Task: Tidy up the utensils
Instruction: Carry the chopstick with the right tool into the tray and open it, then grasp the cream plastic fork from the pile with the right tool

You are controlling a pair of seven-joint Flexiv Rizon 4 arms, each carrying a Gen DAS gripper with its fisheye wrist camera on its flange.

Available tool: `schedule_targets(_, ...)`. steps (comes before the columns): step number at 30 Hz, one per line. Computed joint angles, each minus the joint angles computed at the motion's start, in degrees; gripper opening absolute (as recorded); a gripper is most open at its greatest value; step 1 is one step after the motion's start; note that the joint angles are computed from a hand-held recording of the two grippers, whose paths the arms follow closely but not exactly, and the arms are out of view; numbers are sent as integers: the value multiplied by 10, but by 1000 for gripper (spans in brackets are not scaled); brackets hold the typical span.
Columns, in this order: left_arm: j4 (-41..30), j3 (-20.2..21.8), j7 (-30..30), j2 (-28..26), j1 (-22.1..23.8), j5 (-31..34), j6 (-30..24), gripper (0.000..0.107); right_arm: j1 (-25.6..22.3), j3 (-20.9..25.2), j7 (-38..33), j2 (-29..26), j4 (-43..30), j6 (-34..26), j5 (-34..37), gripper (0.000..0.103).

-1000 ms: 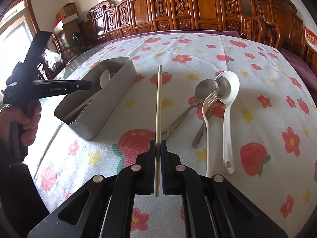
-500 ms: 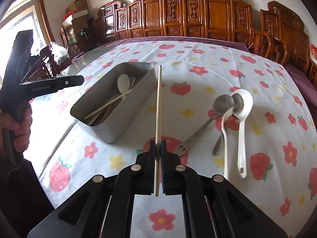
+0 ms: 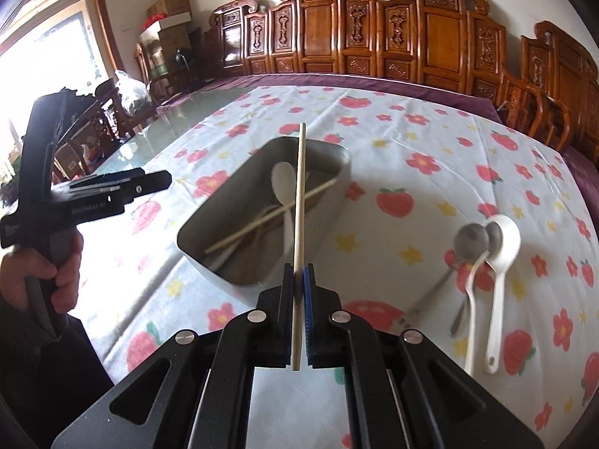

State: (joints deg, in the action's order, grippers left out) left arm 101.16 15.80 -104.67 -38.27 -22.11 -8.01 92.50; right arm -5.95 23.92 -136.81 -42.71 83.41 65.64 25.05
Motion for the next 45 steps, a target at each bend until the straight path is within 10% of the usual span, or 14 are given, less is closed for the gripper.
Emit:
schedule_targets(22,40,-45,53,17,33,-40,52,74,104,-56,201,-92,-126,-95,-66,6)
schedule_targets(45,3,-74,78,0,15,-50,49,74,9,-24,71,-35,-78,-53,11,9)
